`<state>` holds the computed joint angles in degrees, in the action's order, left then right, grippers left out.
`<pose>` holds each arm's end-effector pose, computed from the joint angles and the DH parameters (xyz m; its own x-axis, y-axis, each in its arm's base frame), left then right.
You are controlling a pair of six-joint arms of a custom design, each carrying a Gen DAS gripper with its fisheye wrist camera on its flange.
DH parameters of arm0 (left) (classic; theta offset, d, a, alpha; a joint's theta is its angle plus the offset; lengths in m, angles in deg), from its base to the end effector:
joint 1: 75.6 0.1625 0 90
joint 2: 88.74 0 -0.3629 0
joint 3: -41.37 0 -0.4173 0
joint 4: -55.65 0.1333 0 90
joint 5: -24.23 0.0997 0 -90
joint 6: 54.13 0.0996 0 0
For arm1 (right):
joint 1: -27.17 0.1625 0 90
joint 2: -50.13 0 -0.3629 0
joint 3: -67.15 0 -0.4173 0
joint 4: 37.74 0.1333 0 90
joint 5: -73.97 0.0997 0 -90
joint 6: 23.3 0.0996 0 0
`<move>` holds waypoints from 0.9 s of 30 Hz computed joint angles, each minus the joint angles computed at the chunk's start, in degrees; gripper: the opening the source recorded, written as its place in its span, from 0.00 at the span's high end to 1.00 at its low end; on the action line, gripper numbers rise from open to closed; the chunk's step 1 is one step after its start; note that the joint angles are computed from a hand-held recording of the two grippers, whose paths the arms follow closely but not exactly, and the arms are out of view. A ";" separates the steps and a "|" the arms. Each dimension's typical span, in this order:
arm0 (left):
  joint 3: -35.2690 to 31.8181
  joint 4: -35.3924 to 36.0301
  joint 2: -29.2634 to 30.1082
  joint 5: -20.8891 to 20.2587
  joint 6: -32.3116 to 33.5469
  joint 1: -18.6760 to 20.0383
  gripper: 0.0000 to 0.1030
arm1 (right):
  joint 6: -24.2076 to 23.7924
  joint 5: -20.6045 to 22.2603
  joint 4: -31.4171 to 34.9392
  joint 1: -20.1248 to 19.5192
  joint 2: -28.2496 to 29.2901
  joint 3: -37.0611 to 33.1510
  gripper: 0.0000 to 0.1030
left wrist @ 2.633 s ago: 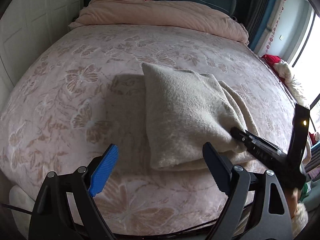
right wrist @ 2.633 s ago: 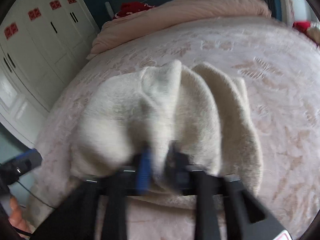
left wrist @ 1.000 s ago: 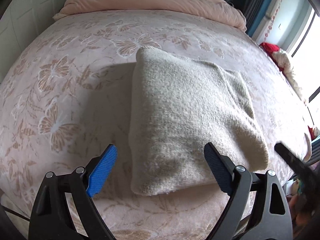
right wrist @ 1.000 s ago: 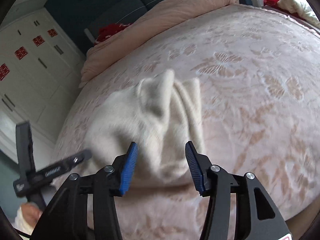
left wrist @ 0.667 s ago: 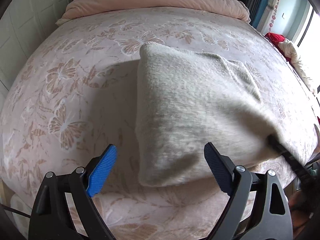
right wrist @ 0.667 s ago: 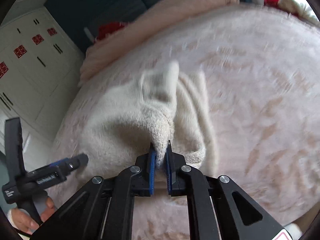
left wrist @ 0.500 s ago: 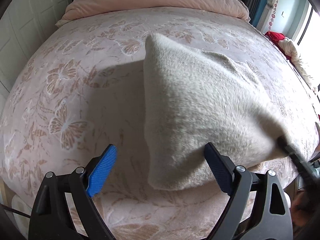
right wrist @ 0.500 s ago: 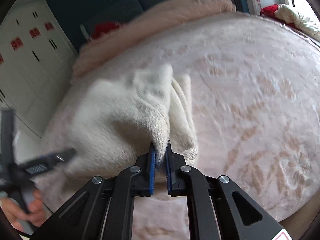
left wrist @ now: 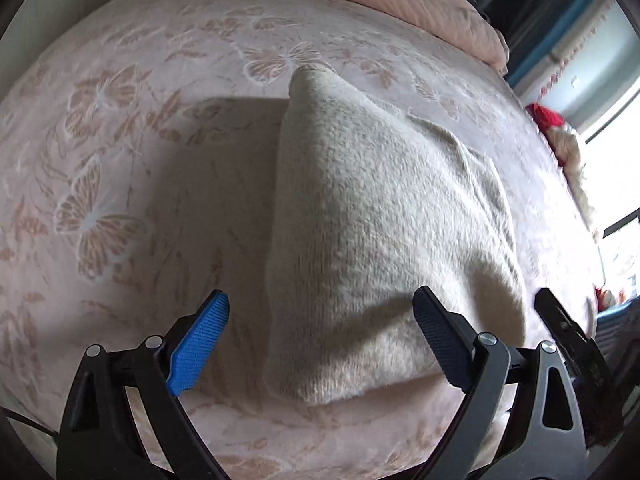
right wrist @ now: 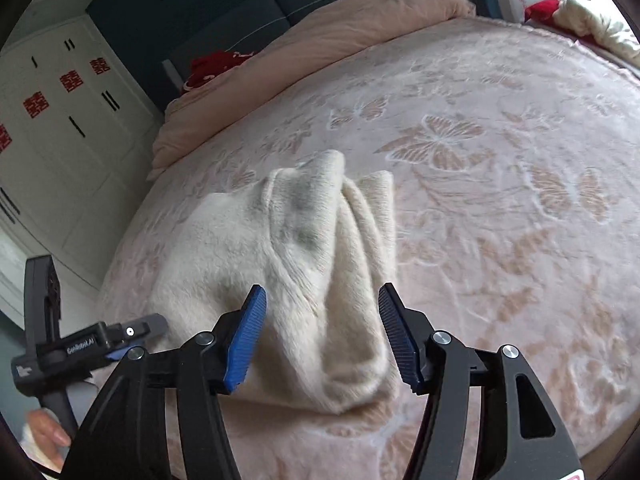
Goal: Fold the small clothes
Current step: 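Grasp the folded sweater end with both grippers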
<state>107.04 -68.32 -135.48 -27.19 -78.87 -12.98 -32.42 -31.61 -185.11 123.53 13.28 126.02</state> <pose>-0.1760 -0.7647 0.2421 -0.8839 -0.1629 -0.4384 0.0817 0.8692 -0.4877 0.1961 -0.7973 0.2031 -0.9479 -0.0814 0.3080 -0.2437 0.8079 -0.5365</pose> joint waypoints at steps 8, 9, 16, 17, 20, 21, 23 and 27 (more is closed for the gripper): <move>-1.46 -0.31 0.87 0.13 1.85 -0.04 0.12 | -4.16 -0.13 -0.49 1.17 5.66 -7.59 0.90; -1.47 -0.93 0.95 0.02 2.88 -0.09 0.12 | -4.37 -0.36 -2.13 1.31 4.56 -6.32 0.90; -4.64 0.40 4.13 -3.38 3.01 0.78 0.11 | -5.53 -4.49 1.13 -0.02 5.46 -5.57 0.76; -4.57 0.28 4.19 -3.07 2.94 0.71 0.12 | -5.52 -5.26 -0.11 0.44 5.14 -5.18 0.62; -3.39 -1.89 3.69 -2.09 3.63 0.46 0.11 | -6.69 -9.33 -4.50 1.48 4.74 -4.07 0.41; -3.55 -1.63 3.78 -2.01 3.66 0.48 0.11 | -6.23 -9.86 -3.42 1.35 4.69 -4.18 0.39; -4.99 0.24 4.55 -2.72 3.03 0.85 0.11 | -4.32 -8.68 -0.71 0.26 4.23 -3.83 0.36; -7.18 2.48 6.11 -3.90 1.57 1.64 0.08 | 4.06 -0.83 3.95 -2.90 3.73 -3.09 0.29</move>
<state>99.86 -65.84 -129.37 -31.09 -77.30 -11.33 -28.36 -32.43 -181.16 120.63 17.01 122.93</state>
